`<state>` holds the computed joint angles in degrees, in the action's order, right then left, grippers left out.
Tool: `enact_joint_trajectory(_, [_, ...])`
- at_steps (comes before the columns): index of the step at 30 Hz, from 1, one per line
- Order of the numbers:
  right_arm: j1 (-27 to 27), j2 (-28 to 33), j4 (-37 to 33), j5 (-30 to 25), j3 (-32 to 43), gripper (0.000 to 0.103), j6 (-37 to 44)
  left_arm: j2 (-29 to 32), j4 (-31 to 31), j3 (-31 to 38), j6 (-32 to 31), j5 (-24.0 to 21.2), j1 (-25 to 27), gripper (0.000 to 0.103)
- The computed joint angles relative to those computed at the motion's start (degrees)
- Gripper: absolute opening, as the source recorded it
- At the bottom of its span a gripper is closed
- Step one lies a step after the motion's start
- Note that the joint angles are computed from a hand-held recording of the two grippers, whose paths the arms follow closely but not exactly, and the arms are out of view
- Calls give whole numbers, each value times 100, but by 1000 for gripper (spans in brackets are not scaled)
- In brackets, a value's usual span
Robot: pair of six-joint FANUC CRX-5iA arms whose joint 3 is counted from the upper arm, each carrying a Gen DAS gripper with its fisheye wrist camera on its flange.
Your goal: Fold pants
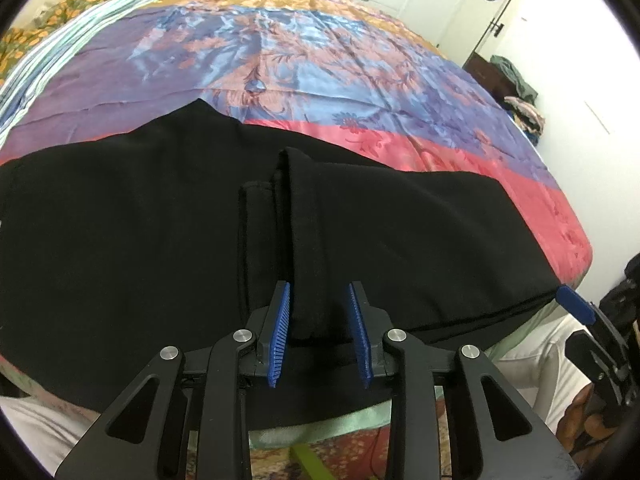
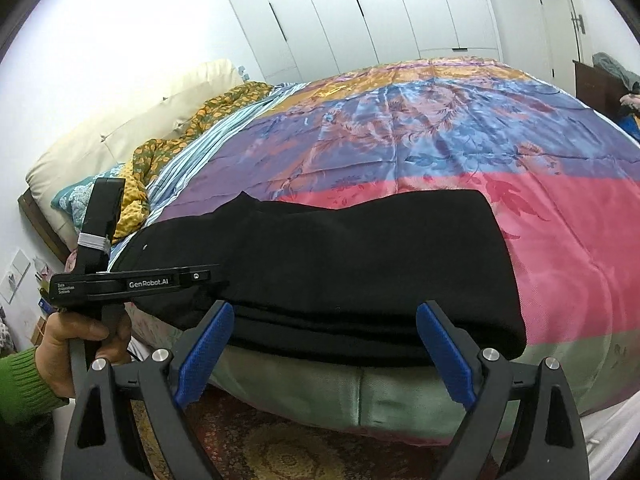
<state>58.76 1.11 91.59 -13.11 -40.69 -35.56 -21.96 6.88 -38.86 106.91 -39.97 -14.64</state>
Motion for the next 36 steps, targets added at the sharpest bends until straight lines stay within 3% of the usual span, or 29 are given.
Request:
enact_joint_trajectory(2, [-26, 2, 2, 29, -7, 92, -48, 79, -192, 92, 190, -88, -43, 10])
enact_joint_trajectory(9, [-110, -64, 256, -25, -71, 92, -362, -740, -355, -160, 714, -375, 67, 9])
enact_joint_trajectory(13, [-154, -13, 196, 103, -47, 92, -377, -485, -318, -176, 565, -518, 106, 10])
enact_joint_trajectory(16, [-61, 42, -109, 79, 6, 92, -107, -242, -691, 138, 864, -688, -107, 21])
enact_joint_trajectory(18, [-1, 38, -133, 12, 11, 92, -20, -271, -820, 261, 999, -834, -136, 39])
enact_joint_trajectory(20, [11, 22, -87, -13, -5, 92, -25, -531, -1021, 242, 1204, -828, -138, 64])
enact_joint_trajectory(22, [-17, 29, -37, 28, -10, 92, -97, -678, -954, 145, 1119, -720, -37, 69])
enact_joint_trajectory(26, [-79, 71, 19, 144, 16, 92, -175, -397, -114, -76, 209, -531, 402, 65])
enact_joint_trajectory(29, [-3, 99, -160, 107, 42, 92, 31, -16, 239, -37, -165, -615, 466, 44])
enact_joint_trajectory(36, [-1, 114, -242, 90, 38, 92, 23, 393, -401, 470, 329, -958, -19, 45])
